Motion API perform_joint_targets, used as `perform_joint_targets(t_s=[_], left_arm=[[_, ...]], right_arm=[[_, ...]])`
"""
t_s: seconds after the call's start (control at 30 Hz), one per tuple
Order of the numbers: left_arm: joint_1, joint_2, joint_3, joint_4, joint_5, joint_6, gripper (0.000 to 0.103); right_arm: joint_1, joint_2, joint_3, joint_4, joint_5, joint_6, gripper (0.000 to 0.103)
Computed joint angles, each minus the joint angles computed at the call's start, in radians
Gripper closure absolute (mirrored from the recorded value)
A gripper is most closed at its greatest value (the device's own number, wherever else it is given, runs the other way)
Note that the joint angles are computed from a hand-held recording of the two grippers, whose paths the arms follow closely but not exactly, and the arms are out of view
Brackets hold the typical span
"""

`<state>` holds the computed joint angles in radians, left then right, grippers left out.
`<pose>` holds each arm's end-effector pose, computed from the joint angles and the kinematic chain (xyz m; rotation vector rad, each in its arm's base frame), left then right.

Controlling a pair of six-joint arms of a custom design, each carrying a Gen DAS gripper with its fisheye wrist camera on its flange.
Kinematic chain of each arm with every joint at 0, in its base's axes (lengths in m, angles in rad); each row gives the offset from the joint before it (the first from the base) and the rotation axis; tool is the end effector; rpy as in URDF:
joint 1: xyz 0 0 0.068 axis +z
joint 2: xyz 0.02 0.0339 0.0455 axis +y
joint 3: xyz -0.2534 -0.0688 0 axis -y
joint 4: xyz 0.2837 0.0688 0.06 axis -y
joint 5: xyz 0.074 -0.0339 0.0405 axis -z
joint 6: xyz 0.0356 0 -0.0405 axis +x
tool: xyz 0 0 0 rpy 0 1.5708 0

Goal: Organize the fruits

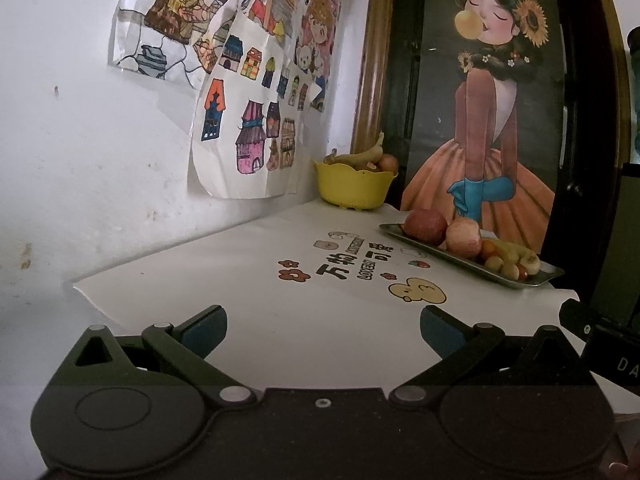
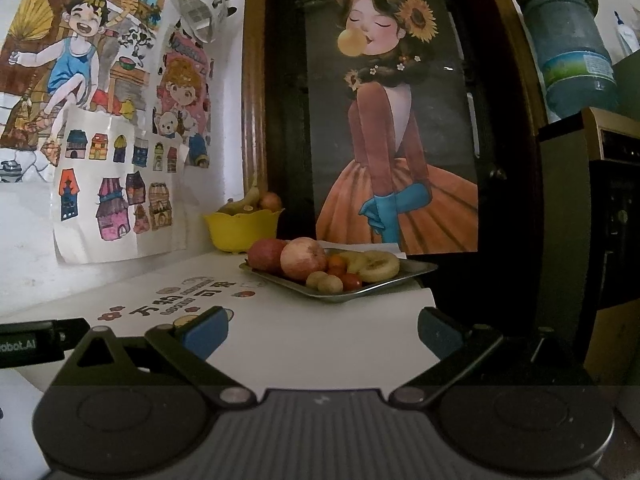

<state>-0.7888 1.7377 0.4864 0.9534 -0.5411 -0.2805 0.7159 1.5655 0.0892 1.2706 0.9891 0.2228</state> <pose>0.2301 -0.2057 0.0822 0.0952 1.8297 -0.2475 0.1680 0.1067 0.0710 0.2796 1.6629 -0.1749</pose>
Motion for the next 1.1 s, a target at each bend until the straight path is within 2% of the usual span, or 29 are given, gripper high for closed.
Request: perform_joint_targets(t_s=[1.1], left_arm=[[-0.002, 0.0, -0.004, 0.003, -0.002, -0.001, 0.001]], right_arm=[[0.006, -0.009, -0.001, -0.02, 0.001, 0.009, 0.0]])
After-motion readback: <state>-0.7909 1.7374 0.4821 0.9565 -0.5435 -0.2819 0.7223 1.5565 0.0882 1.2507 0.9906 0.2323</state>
